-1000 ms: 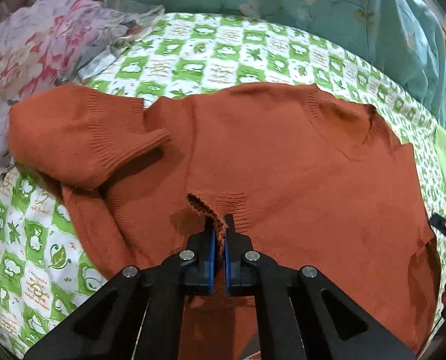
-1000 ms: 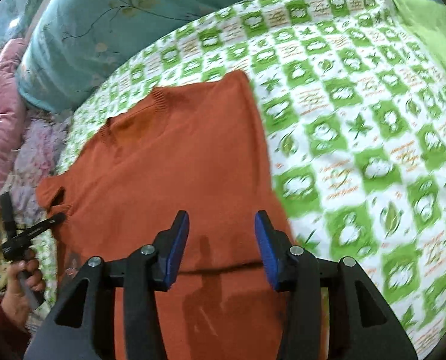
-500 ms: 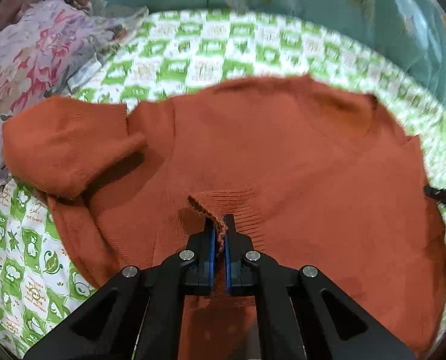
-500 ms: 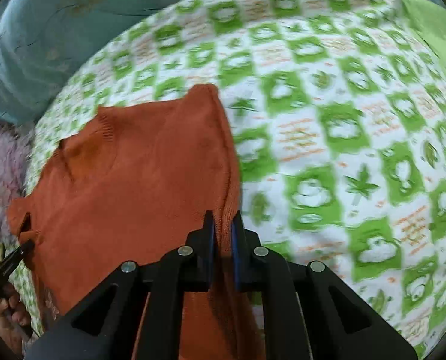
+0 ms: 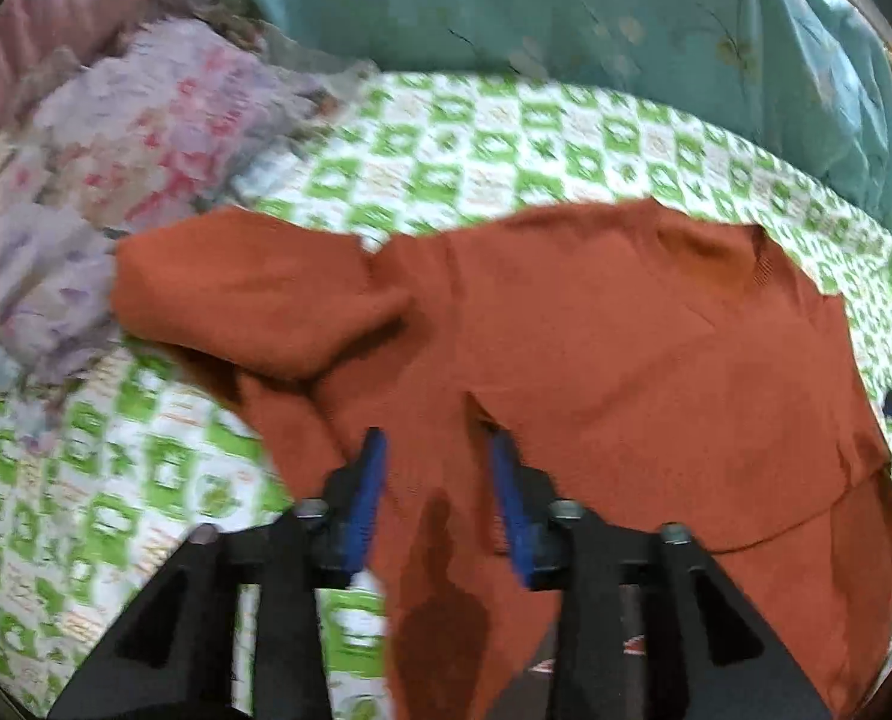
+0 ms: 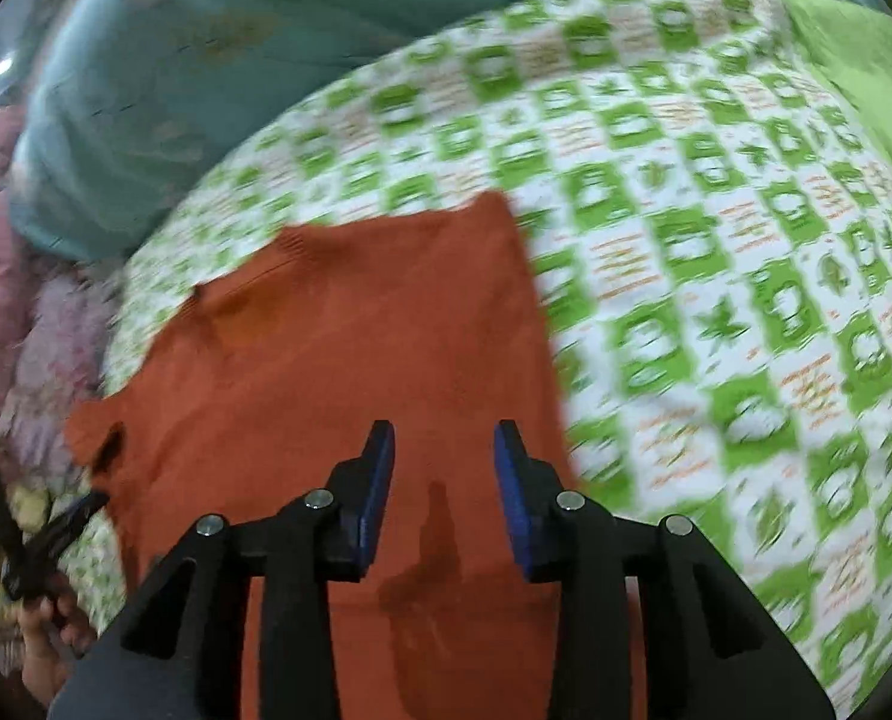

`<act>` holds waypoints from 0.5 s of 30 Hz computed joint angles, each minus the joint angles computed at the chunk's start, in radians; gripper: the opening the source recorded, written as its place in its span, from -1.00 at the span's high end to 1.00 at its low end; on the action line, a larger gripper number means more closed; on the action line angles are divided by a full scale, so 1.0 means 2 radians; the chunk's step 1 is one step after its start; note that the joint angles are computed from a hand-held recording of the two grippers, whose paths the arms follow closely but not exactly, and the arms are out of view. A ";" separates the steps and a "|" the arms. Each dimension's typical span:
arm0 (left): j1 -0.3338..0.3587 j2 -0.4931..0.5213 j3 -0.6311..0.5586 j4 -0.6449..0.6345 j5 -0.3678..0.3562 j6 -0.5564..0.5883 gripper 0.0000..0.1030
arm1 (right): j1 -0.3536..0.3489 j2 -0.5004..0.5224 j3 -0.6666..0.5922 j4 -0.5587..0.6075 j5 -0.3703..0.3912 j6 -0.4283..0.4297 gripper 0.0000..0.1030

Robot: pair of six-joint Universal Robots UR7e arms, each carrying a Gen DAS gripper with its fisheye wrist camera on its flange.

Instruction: Fold small clothes

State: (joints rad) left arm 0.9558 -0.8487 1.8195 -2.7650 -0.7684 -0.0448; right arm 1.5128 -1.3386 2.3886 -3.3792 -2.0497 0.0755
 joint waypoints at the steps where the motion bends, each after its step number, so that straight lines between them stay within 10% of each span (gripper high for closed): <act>1: -0.001 0.002 -0.003 -0.004 0.010 0.008 -0.07 | 0.008 0.008 -0.001 0.003 0.004 0.002 0.23; 6: -0.003 0.047 -0.041 -0.035 0.109 0.072 -0.65 | 0.031 0.037 0.006 0.011 0.024 0.010 0.21; 15: 0.029 0.130 -0.131 -0.045 0.173 0.159 -0.47 | 0.046 0.050 0.005 0.019 0.029 0.031 0.21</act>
